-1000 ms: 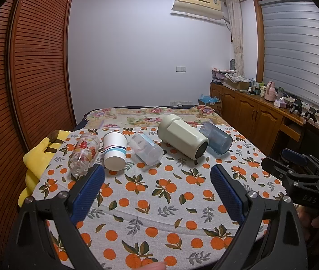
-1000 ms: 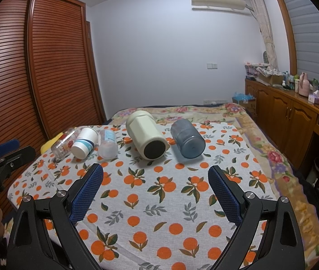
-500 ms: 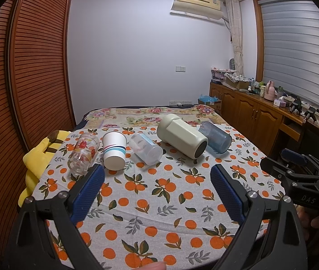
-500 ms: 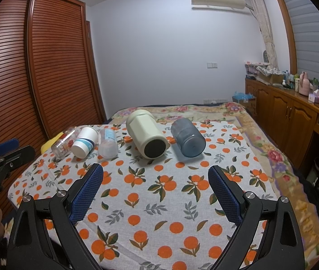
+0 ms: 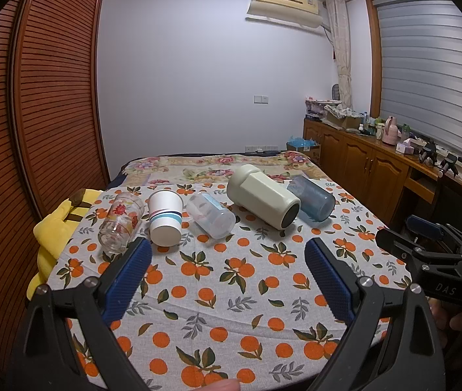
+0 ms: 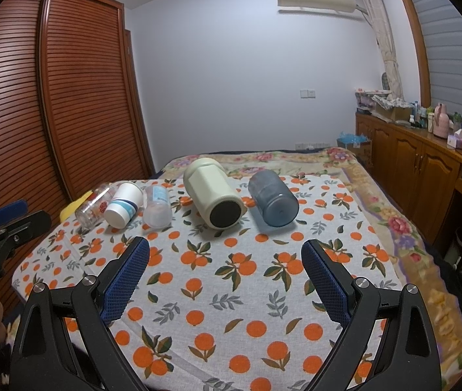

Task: Flip cup upright
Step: 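Reach the right tool to the blue-grey cup and grasp its body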

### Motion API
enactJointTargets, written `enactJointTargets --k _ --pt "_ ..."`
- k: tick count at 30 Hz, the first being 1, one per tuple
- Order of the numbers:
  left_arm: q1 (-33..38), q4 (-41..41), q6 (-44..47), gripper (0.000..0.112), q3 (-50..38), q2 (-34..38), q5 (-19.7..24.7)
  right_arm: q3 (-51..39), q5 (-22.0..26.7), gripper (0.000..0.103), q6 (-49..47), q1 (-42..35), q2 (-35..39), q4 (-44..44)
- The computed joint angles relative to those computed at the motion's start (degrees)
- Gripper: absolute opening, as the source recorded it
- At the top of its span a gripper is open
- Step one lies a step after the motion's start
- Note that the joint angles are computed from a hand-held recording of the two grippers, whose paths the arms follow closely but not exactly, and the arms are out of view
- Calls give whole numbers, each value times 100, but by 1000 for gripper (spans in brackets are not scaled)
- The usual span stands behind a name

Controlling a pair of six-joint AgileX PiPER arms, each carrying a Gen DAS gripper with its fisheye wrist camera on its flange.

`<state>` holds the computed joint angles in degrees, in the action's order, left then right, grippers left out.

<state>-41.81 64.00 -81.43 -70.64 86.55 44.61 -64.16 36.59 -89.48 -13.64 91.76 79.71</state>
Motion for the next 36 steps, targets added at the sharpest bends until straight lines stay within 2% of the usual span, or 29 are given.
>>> enactJointTargets --k 7,15,18,24,32,36 --pt "-6 -203 192 95 -72 -19 63 67 -88 96 55 103 26 -23" --pt "439 -476 454 95 -15 179 -527 -324 8 96 422 33 379 -368" --pt "514 -498 632 95 -109 305 -562 -520 -5 96 545 51 546 -495" --pt "732 -653 978 95 -294 530 -867 -1146 99 96 945 96 986 -872" --pt "1095 -1376 1824 95 -845 976 -1220 -2279 177 94 1600 259 1589 -1593" --pt "1283 -1929 2444 95 -1226 1249 -1358 -3130 316 93 2161 352 2037 -2191"
